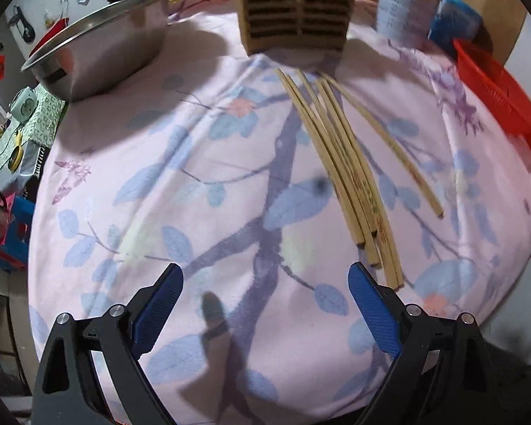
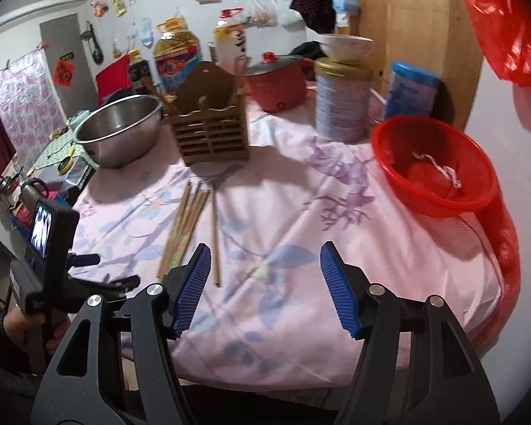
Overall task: Organize utensils
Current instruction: 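Close the left tool on a single bamboo chopstick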
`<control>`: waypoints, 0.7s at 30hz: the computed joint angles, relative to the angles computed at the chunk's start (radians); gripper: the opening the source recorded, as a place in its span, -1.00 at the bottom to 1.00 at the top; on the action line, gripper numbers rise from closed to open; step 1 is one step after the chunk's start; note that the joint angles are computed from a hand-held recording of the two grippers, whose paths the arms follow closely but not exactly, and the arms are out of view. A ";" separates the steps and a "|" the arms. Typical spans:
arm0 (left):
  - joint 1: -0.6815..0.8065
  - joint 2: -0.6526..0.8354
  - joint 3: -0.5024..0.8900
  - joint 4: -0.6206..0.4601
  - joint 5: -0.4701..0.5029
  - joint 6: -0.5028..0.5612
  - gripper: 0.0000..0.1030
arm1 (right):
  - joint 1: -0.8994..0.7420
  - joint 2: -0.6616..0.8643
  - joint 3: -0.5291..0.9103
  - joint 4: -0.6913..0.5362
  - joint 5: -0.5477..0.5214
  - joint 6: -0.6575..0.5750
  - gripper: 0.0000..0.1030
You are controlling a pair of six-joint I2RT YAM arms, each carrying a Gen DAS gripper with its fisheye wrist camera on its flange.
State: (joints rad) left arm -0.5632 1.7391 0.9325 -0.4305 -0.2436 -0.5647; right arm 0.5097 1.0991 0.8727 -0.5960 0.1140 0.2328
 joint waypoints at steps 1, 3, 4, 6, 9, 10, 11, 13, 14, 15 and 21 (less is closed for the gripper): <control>-0.001 0.012 -0.001 0.012 0.007 -0.006 0.80 | -0.019 -0.005 -0.004 -0.006 -0.008 -0.008 0.24; 0.001 0.031 0.001 0.027 0.017 -0.015 0.80 | -0.045 -0.017 -0.013 -0.018 -0.013 -0.024 0.24; -0.006 0.041 0.002 0.039 0.002 -0.021 0.80 | -0.052 -0.025 -0.018 -0.023 -0.013 -0.030 0.24; -0.012 0.052 0.006 0.060 -0.009 -0.016 0.80 | -0.071 -0.040 -0.024 -0.035 -0.009 -0.047 0.24; -0.011 0.074 0.022 0.083 -0.022 -0.012 0.80 | -0.089 -0.059 -0.033 -0.051 -0.004 -0.068 0.24; -0.012 0.077 0.027 0.085 -0.026 -0.014 0.80 | -0.094 -0.064 -0.035 -0.056 -0.002 -0.074 0.24; -0.013 0.081 0.032 0.087 -0.031 -0.017 0.80 | -0.100 -0.070 -0.037 -0.061 0.002 -0.082 0.24; -0.010 0.096 0.045 0.101 -0.043 -0.021 0.80 | -0.104 -0.081 -0.038 -0.069 0.014 -0.092 0.24; -0.008 0.103 0.049 0.109 -0.052 -0.027 0.79 | -0.107 -0.086 -0.038 -0.071 0.016 -0.097 0.24; -0.008 0.102 0.043 0.128 -0.073 -0.035 0.67 | -0.113 -0.095 -0.040 -0.071 0.018 -0.104 0.24; 0.006 0.045 -0.015 0.211 -0.029 0.002 -0.89 | -0.116 -0.092 -0.035 -0.071 0.006 -0.121 0.24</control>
State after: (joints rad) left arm -0.5575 1.7838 0.9176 -0.2191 -0.2726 -0.5632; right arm 0.3934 1.0073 0.8374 -0.6665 0.1205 0.1118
